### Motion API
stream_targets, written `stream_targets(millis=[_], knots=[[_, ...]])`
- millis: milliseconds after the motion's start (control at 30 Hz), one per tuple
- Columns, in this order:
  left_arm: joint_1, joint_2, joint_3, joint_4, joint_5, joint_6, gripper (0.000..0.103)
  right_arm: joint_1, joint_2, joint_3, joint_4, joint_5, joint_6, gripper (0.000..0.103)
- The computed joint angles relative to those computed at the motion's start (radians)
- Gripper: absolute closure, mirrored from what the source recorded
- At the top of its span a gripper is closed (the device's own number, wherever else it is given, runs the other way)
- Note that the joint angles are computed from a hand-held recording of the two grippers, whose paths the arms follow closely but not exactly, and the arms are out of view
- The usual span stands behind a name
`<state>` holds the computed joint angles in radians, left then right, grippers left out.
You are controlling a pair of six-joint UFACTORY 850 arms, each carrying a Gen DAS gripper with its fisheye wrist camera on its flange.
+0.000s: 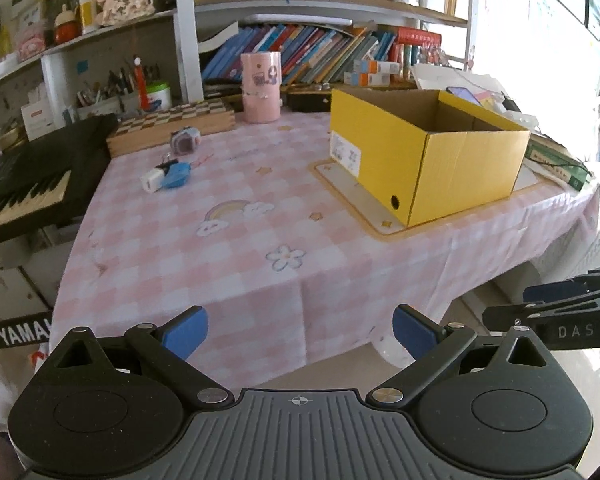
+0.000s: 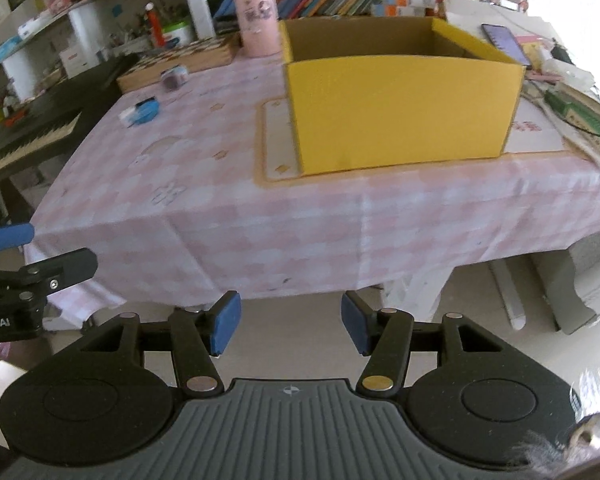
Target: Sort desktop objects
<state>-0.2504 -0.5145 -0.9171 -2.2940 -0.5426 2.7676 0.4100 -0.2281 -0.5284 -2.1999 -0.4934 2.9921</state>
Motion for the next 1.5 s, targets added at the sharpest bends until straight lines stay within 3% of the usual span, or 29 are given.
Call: stream_targets(millis=[767, 1100, 1500], knots=[[0.121, 0.007, 0.015, -0.018, -0.041, 0.016, 0.003, 0.102, -0.107, -0.158, 0.014, 0.012, -0.103, 0.046], [0.162, -0.009, -0.009, -0.062, -0.061, 0.008, 0.003, 0.102, -0.149, -0.238, 0.009, 0.039, -0.181, 0.045], [0.165, -0.042, -0.057, -0.113, -0.046, 0.033, 0.003, 0.073, -0.208, -0.328, -0.047, 0.074, -0.223, 0.040]])
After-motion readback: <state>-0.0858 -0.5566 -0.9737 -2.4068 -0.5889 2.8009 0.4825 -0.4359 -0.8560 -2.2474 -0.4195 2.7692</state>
